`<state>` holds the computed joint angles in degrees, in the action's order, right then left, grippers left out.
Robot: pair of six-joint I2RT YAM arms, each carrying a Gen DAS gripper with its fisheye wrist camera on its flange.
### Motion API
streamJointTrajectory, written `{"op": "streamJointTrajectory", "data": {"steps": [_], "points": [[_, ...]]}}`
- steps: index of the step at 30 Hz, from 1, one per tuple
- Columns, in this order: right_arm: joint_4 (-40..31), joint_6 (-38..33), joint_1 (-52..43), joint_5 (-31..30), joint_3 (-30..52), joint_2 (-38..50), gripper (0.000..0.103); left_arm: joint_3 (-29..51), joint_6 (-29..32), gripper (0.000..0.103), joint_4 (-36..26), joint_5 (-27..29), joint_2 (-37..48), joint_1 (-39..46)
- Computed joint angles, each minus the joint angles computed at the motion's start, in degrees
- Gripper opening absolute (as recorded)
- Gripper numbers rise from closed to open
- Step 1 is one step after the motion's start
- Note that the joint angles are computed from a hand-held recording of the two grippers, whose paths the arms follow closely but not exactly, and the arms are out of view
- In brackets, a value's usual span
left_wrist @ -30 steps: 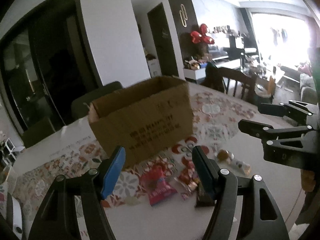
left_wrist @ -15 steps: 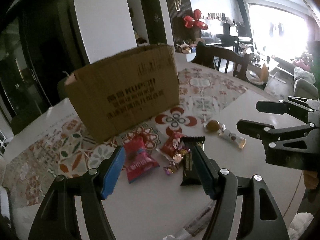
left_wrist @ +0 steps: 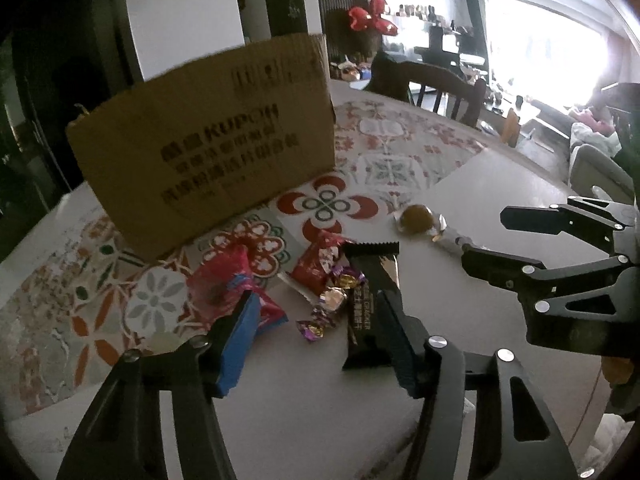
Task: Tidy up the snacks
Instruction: 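Move both tools back toward the remaining snacks beside the box, then grasp the dark chocolate bar with the left tool while the right tool grasps the white-and-gold bar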
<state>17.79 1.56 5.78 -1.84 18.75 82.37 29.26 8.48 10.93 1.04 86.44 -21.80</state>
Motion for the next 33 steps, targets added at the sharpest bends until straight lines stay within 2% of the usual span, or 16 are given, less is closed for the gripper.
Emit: {"op": "streamJointTrajectory", "data": {"steps": [5, 7, 14, 19, 22, 26, 31, 33], "points": [[0.80, 0.53, -0.35, -0.68, 0.93, 2.60, 0.064, 1.90, -0.27, 0.051, -0.30, 1.35, 2.89, 0.27], [1.08, 0.55, -0.61, -1.17, 1.44, 3.64, 0.058, 2.58, -0.36, 0.048, -0.58, 1.94, 3.86, 0.43], [1.70, 0.77, -1.22, -2.49, 2.86, 6.52, 0.053, 4.40, -0.23, 0.034, -1.80, 3.27, 6.19, 0.75], [2.57, 1.05, -1.49, -3.15, 3.51, 8.20, 0.053, 5.44, -0.82, 0.030, -2.32, 4.18, 7.42, 1.01], [2.84, 1.57, -1.91, -4.11, 4.21, 9.34, 0.046, 5.89, -1.42, 0.027, -2.89, 4.76, 7.67, 1.33], [2.69, 2.11, -1.70, -4.28, 4.98, 10.57, 0.044, 6.29, -1.97, 0.023, -3.44, 5.24, 7.83, 1.87], [3.10, 1.71, -0.96, -3.67, 4.91, 11.32, 0.024, 6.01, -1.32, 0.022, -3.22, 5.19, 7.65, 2.00], [3.08, 1.61, -0.84, -3.77, 4.76, 11.14, 0.022, 5.70, -1.10, 0.022, -3.25, 5.02, 7.24, 2.07]]}}
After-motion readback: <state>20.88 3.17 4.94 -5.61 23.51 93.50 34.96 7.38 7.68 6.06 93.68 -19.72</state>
